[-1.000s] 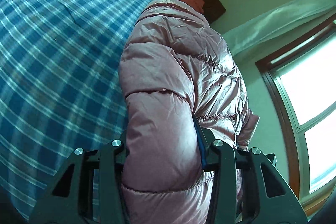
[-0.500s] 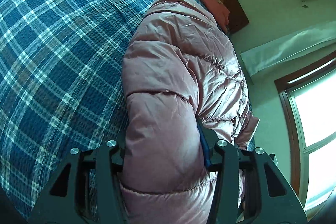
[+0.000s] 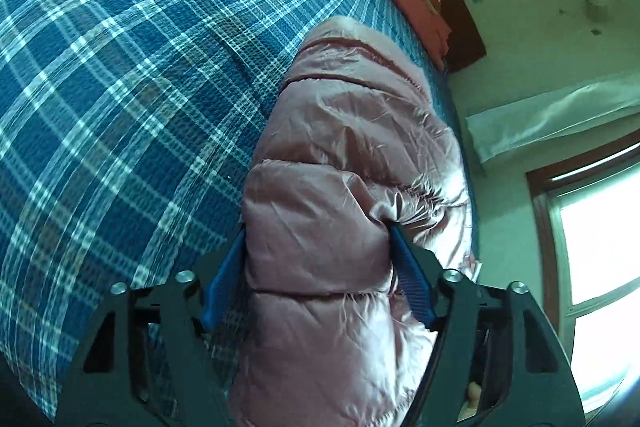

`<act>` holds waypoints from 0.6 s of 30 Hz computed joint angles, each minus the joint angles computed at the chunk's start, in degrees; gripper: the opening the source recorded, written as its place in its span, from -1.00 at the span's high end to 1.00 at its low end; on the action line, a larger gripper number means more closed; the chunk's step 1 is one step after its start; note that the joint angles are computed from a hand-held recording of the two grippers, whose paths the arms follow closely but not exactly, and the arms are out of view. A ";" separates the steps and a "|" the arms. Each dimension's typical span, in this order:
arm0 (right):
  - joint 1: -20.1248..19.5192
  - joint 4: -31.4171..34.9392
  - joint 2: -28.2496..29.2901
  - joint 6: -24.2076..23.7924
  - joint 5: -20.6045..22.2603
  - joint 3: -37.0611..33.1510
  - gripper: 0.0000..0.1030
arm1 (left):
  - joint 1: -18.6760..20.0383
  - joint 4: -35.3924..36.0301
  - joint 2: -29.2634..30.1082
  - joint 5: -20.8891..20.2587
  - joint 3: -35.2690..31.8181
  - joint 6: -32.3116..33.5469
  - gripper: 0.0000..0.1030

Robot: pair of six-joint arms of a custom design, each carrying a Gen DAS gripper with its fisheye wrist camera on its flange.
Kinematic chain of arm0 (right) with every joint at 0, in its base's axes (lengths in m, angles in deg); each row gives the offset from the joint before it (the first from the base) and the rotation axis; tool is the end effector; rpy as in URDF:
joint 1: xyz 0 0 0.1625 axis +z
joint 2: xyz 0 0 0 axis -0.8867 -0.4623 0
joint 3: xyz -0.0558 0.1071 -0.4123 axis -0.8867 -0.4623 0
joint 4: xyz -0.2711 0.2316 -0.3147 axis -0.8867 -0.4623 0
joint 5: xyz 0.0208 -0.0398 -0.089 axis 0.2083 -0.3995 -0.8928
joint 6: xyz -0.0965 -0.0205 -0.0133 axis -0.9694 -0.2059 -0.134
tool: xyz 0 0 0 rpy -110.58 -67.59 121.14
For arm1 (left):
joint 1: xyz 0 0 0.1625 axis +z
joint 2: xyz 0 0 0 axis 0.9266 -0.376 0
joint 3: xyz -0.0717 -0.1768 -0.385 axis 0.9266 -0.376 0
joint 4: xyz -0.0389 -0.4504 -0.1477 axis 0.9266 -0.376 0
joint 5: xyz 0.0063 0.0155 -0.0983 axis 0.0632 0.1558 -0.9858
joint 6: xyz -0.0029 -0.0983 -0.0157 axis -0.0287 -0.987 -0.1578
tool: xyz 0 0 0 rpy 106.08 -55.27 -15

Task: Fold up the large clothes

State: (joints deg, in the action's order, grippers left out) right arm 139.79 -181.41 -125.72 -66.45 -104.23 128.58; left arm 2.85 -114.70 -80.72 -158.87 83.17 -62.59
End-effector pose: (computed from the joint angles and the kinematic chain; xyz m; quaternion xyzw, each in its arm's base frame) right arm -0.0214 -0.7265 0.2112 0.2204 0.8292 -0.5112 0.0510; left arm -0.1871 -0.9462 0.0472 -0.0824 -0.9905 0.1081 0.0190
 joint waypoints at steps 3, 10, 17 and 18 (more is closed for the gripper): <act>-0.96 1.20 0.83 2.60 0.06 -0.33 0.27 | -0.28 1.74 2.00 1.54 -2.84 -0.16 -0.02; -1.00 2.11 1.11 2.82 -0.95 -0.42 0.39 | -0.35 2.94 3.05 3.62 -3.78 0.35 0.04; 1.59 -2.12 -2.88 3.18 -3.25 7.05 -0.25 | 0.51 -4.29 -6.11 0.01 10.42 0.20 -0.35; 1.91 -2.97 -3.44 3.14 -2.87 8.55 -0.26 | 0.67 -5.44 -7.53 -0.57 12.72 0.04 -0.38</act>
State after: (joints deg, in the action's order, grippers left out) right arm 141.69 -184.38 -129.16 -63.31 -107.10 137.13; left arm 3.53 -120.14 -88.26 -159.44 95.89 -62.55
